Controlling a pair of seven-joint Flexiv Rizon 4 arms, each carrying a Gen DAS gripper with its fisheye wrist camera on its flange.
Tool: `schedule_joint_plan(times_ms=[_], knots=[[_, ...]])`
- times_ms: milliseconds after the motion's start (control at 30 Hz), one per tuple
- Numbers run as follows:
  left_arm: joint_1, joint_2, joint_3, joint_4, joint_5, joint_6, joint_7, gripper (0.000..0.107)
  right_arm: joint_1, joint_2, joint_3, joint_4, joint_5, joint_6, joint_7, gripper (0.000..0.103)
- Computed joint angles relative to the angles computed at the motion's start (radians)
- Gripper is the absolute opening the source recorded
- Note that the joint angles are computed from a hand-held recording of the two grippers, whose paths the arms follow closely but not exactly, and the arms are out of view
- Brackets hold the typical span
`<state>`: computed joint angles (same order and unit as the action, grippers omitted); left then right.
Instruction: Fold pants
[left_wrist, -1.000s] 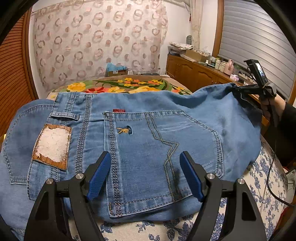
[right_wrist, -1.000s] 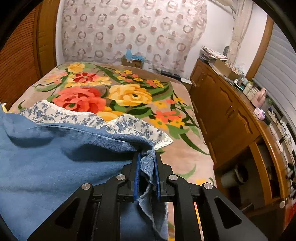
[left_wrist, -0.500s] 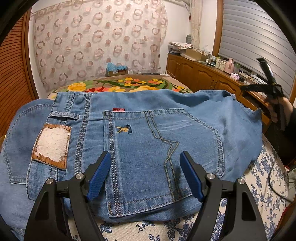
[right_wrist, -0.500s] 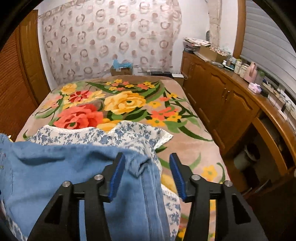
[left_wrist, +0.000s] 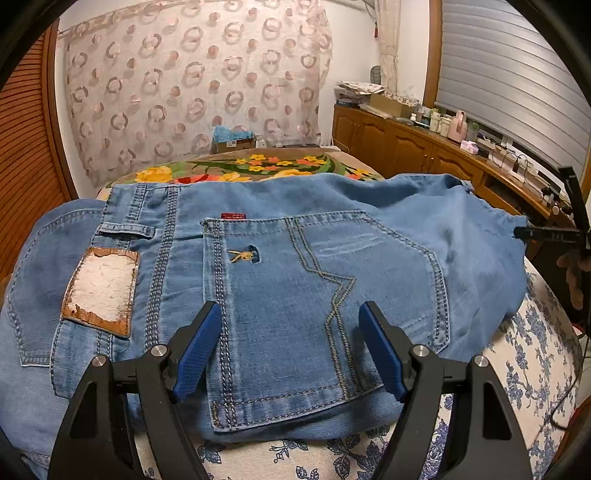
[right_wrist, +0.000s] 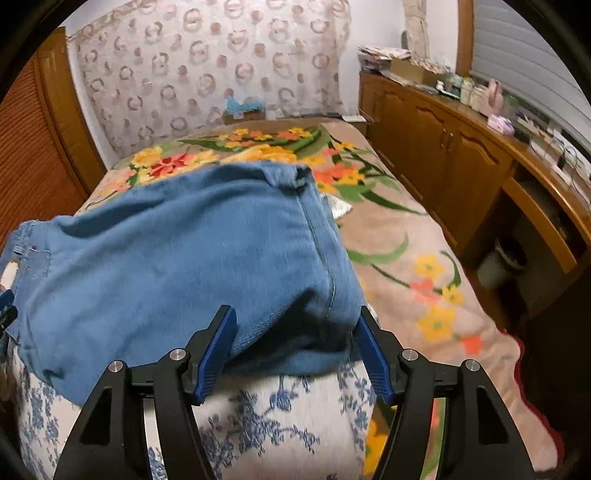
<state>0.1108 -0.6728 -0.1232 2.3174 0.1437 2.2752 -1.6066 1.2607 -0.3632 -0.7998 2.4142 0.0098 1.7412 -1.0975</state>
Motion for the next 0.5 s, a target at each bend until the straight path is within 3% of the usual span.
schedule_joint_plan(times_ms=[267, 400, 500], knots=[[-0.009, 0.000, 0.003, 0.000, -0.007, 0.001, 0.001, 0.077, 0.020, 0.040, -0.031, 0.035, -0.030, -0.058, 0.095, 0.069], [-0.013, 0.000, 0.005, 0.000, -0.011, 0.000, 0.002, 0.077, -0.037, 0.066, 0.012, 0.018, -0.068, -0.091, 0.151, 0.073], [-0.015, 0.001, 0.007, 0.001, -0.012, 0.001, 0.003, 0.077, -0.186, 0.072, 0.157, -0.026, -0.079, -0.102, 0.165, 0.073]])
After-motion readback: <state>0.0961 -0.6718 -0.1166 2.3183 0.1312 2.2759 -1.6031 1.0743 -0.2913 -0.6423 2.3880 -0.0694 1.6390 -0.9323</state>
